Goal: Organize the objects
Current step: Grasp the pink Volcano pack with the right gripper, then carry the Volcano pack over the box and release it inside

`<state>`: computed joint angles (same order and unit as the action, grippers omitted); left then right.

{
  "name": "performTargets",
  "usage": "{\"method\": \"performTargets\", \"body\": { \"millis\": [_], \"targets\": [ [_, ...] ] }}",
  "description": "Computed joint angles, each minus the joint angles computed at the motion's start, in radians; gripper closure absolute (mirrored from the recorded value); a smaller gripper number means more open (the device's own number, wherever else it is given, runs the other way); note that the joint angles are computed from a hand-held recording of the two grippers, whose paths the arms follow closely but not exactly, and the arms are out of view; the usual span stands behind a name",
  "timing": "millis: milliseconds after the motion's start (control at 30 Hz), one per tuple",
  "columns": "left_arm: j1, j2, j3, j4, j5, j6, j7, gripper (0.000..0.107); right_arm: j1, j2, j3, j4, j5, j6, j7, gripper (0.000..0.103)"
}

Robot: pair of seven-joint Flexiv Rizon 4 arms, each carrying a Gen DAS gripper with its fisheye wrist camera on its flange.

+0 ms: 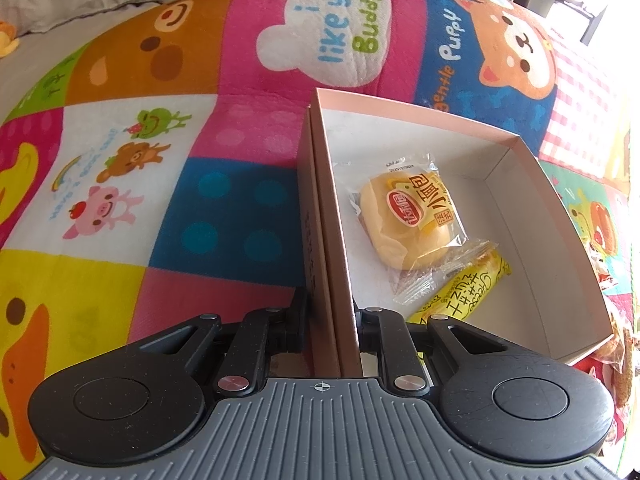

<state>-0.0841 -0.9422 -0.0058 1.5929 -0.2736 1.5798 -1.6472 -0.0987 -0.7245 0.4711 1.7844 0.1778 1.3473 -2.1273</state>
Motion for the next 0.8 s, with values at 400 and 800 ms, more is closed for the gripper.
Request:
{"method": "performTargets", "body": {
  "millis": [400, 800],
  "targets": [
    [0.045, -0.001, -0.057, 0.017, -0.007, 0.031, 0.016, 0.088, 0.019, 0.042, 0.057, -0.153, 0.108, 0.091, -0.109, 0.059],
    [0.056, -0.001, -0.073, 0.024, -0.011, 0.040, 0.031, 0.087, 0.109, -0.076, -0.059, -0.223, -0.031, 0.336, 0.053, 0.039]
  ]
}}
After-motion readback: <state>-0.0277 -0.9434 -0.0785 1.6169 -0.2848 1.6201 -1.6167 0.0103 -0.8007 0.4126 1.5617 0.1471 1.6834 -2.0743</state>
